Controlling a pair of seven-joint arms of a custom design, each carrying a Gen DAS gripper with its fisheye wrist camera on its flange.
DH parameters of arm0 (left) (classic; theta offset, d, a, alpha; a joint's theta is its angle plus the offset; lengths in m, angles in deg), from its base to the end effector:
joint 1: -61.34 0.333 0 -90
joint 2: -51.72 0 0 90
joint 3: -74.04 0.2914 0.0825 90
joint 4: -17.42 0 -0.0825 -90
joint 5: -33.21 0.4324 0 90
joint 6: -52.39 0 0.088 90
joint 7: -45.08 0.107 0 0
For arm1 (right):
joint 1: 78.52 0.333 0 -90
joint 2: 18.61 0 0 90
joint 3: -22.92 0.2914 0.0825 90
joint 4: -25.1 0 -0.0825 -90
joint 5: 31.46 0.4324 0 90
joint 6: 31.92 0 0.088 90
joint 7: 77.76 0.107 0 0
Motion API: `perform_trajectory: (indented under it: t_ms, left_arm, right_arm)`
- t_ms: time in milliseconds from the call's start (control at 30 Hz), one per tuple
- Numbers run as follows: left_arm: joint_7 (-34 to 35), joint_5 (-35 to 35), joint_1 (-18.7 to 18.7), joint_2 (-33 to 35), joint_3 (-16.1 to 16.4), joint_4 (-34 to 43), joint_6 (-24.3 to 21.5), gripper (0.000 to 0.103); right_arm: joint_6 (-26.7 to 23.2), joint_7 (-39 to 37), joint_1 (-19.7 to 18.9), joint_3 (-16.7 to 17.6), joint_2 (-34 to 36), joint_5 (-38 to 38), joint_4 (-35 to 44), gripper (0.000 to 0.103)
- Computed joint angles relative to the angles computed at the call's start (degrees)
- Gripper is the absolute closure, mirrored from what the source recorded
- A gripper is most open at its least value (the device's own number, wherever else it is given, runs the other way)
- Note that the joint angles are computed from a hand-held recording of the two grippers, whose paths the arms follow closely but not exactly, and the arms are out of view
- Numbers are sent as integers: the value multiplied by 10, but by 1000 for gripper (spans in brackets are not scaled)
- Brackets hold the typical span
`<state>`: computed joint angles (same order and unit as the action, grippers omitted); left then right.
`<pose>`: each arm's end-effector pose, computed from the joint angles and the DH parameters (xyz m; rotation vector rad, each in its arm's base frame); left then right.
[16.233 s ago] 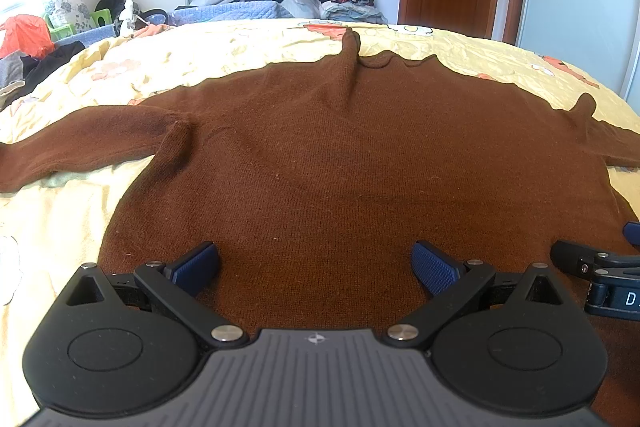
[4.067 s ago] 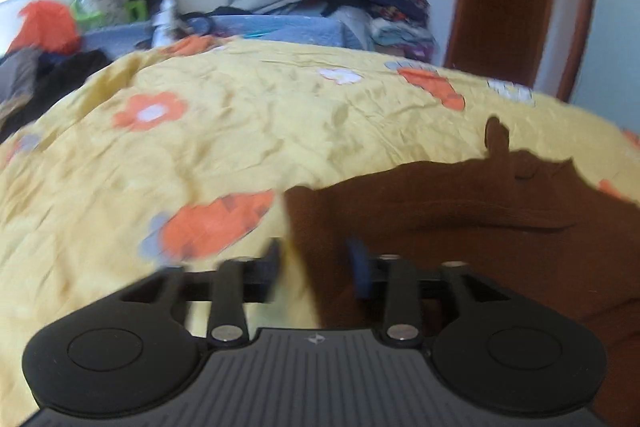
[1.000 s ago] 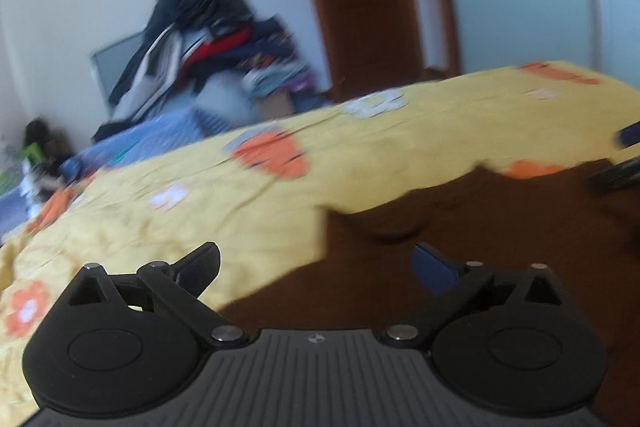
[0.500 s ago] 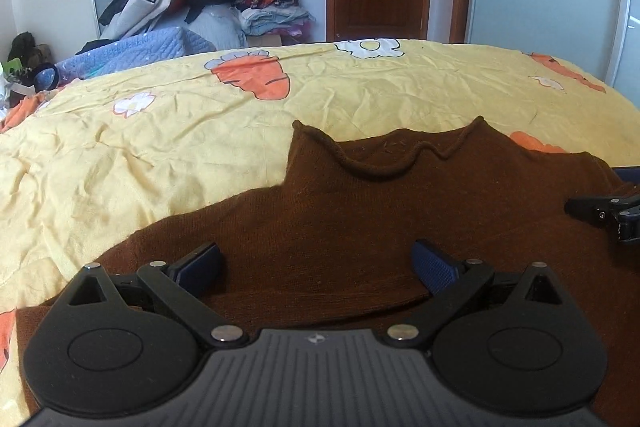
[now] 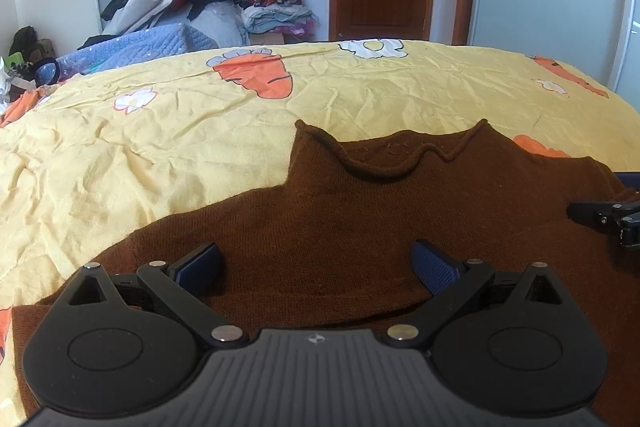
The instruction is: Fold small clothes
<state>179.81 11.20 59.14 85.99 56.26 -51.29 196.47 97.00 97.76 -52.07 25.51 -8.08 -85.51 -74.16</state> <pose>0.7792 -0.2046 0.5023 -0.9903 2.3797 -1.0861 0.6161 0.3143 0.4742 -1.2831 2.1438 -0.9685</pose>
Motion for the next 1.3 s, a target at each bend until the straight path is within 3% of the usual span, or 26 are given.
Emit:
perform_trajectory:
  t_ms: [67, 133, 167, 200, 233, 300, 333, 433, 533, 567, 633, 733, 767, 800, 833, 867, 900, 967, 1100, 1200, 1233, 1267, 1300]
  left_arm:
    - [-4, 10, -6, -9, 6, -15, 20, 0]
    - [-48, 62, -36, -44, 45, -70, 99, 0]
    - [-75, 93, -45, -70, 62, -107, 133, 2]
    - [-68, 83, -34, -99, 59, -138, 134, 2]
    - [-31, 34, -4, -133, 37, -170, 119, 1]
    - [84, -119, 87, -212, -24, -253, 97, 1]
    - [115, -166, 111, -251, -28, -292, 87, 1]
    - [122, -229, 133, -336, 15, -377, 39, 1]
    - [16, -209, 144, -370, 67, -411, -47, 1]
    - [-19, -203, 147, -372, 82, -409, -85, 1]
    - [-1, -245, 141, -395, 109, -432, -111, 2]
    - [8, -254, 122, -390, 136, -415, -174, 2]
    - [15, -260, 114, -387, 142, -411, -180, 2]
    - [17, -257, 104, -385, 146, -410, -171, 5]
    - [20, -249, 96, -384, 146, -412, -152, 11]
    - [19, -236, 89, -383, 146, -413, -134, 43]
    - [9, -211, 83, -379, 145, -410, -120, 80]
    - [-27, -178, 80, -362, 150, -388, -123, 97]
    - [-14, -198, 95, -349, 164, -369, -151, 98]
    - [-8, -233, 114, -337, 173, -354, -208, 96]
    - [-18, -238, 121, -334, 176, -347, -235, 94]
    - [-32, -244, 129, -330, 180, -337, -267, 86]
    - [-44, -258, 139, -327, 184, -331, -301, 71]
  right_arm:
    - [1, -3, 0, 0, 0, 2, 1, 0]
    - [12, 1, -2, 0, -13, 1, -14, 0]
    - [-12, 14, 2, 3, -24, 4, -20, 3]
    - [-47, 39, 7, 9, -40, 9, -27, 5]
    - [-54, 75, 18, 7, -71, 7, -53, 4]
    - [5, 149, 6, 35, -160, -23, -149, 0]
    - [23, 177, 4, 46, -198, -21, -189, 0]
    - [45, 235, 7, 79, -279, 32, -274, 0]
    - [50, 275, 12, 114, -318, 77, -318, 9]
    - [43, 279, 10, 131, -319, 75, -319, 11]
    - [40, 263, 7, 155, -304, 84, -304, 11]
    - [52, 220, 3, 167, -271, 89, -272, 13]
    - [53, 205, 3, 167, -261, 91, -261, 20]
    - [54, 189, 3, 164, -251, 95, -252, 43]
    - [49, 179, 4, 161, -247, 102, -246, 60]
    - [65, 171, 6, 149, -248, 127, -250, 90]
    - [86, 189, 1, 148, -258, 123, -263, 91]
    - [59, 183, 0, 157, -269, 127, -265, 91]
    - [37, 247, -5, 178, -335, 121, -315, 93]
    - [81, 237, -5, 173, -332, 154, -330, 90]
    - [80, 248, -10, 183, -330, 149, -327, 85]
    - [85, 263, -13, 186, -333, 151, -328, 67]
    - [100, 295, -18, 194, -344, 143, -337, 43]
